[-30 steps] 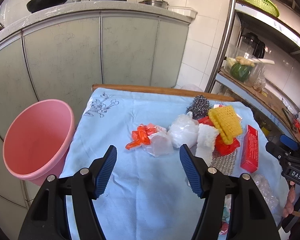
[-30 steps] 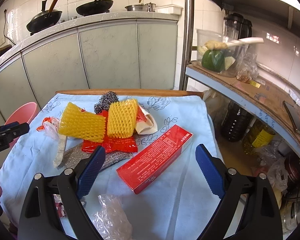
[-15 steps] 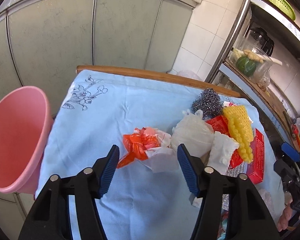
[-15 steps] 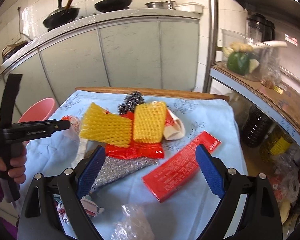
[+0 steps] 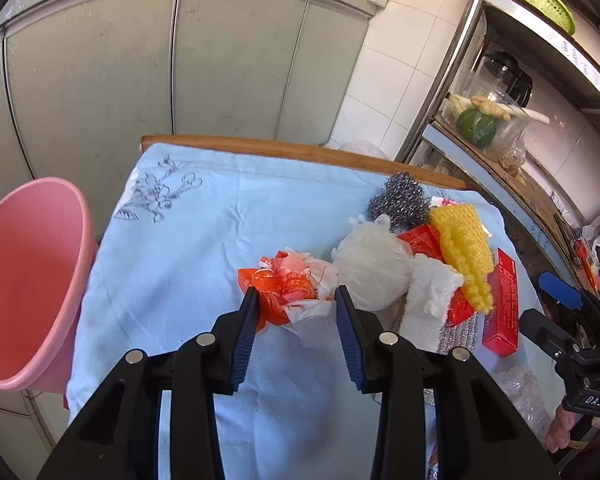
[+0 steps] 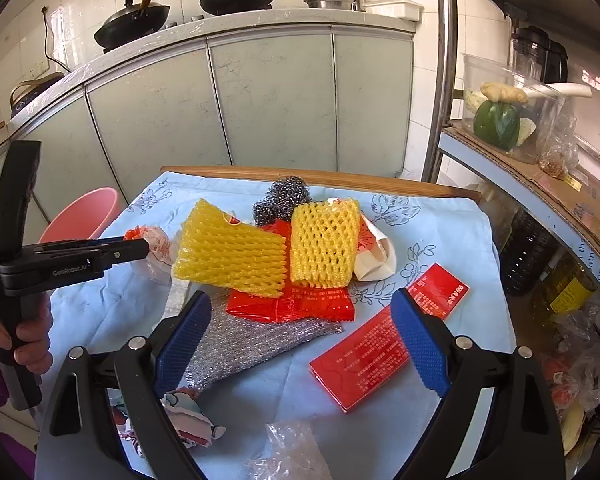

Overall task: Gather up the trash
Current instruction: 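Close the left tool on the orange-white wrapper while the right tool grasps the yellow foam net, then lift both held items and carry them over the pink bucket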

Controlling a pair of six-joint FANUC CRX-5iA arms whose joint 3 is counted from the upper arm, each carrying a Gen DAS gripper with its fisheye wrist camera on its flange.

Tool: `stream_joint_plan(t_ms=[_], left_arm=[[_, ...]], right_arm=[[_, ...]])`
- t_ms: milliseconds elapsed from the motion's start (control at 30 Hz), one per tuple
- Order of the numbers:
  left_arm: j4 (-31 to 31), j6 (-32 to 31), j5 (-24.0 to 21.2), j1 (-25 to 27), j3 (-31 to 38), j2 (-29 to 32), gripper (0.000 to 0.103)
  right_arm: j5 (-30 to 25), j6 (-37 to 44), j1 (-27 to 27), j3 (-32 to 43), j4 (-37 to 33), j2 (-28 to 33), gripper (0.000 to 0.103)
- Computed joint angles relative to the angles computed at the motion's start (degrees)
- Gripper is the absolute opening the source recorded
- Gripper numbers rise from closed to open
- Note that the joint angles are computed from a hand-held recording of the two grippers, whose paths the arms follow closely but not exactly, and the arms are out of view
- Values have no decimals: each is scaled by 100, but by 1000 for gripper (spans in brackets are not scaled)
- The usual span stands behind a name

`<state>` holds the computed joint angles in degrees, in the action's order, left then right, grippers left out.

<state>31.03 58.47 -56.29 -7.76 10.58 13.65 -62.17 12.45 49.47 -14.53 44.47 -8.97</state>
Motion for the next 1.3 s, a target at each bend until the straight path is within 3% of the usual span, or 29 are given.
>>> stream_joint_plan(t_ms=[200, 533, 633, 800, 867, 1133, 1300], left_arm=[[159, -297, 359, 59, -395, -432, 37], [392, -380, 401, 268, -734, -804, 37], [460, -386, 406, 323, -782, -855, 37], [589, -506, 436, 412, -921, -966, 37], [649, -564, 459, 445, -985, -1014, 37], [923, -764, 660, 572, -1260, -1257, 37], [1023, -849, 954, 706, -1459, -1485, 37]], right_arm=[[234, 134, -11, 75, -67, 66, 85], [773, 642, -118, 511, -336, 471, 69], [674, 835, -149, 705, -430, 659, 53], [485, 852, -179, 833, -686, 740, 18], [494, 740, -178, 772, -709, 656, 12], [453, 346, -38, 559, -193, 329, 9], [678, 626, -11, 831, -103, 416, 9]])
